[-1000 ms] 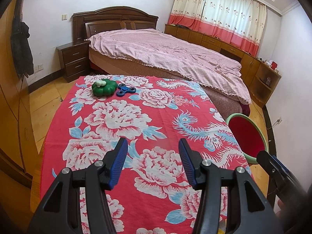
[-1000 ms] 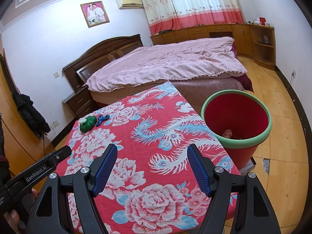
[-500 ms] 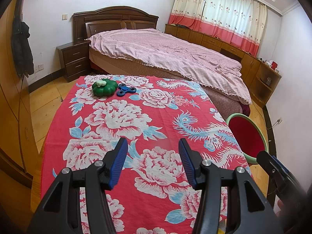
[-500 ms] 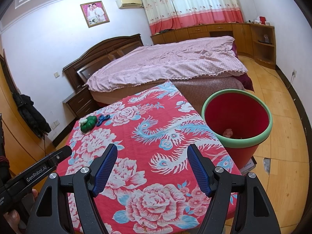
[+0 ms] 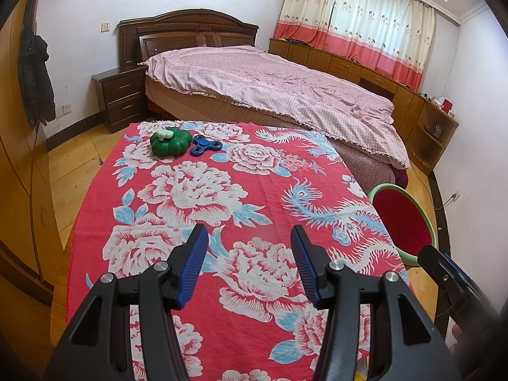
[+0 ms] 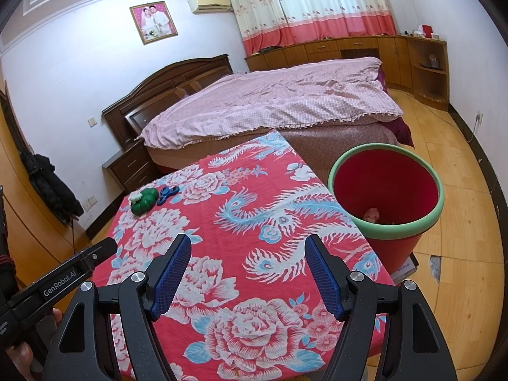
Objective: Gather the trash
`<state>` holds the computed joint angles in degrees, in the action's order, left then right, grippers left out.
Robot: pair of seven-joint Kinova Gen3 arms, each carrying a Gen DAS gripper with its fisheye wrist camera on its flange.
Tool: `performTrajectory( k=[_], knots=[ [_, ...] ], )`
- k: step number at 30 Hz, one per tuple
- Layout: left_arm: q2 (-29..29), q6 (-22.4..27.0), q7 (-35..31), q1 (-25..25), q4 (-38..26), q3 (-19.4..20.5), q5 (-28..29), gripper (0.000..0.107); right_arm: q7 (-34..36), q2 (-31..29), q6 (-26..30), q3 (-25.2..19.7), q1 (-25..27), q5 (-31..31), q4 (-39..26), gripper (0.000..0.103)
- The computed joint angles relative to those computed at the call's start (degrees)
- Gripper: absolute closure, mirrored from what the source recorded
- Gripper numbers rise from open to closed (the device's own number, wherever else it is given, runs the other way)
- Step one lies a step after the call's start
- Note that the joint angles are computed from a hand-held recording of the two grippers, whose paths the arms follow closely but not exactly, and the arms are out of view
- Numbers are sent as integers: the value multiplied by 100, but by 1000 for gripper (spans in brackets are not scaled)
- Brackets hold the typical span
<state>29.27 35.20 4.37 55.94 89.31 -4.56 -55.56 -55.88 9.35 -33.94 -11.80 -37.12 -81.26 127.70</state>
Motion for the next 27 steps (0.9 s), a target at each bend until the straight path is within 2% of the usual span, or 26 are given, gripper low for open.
performTrajectory(
  k=[27],
  knots=[
    [-1,-28,-3,-24,23,-1,5,53,-85,17,71,41,5,66,23,28]
  ],
)
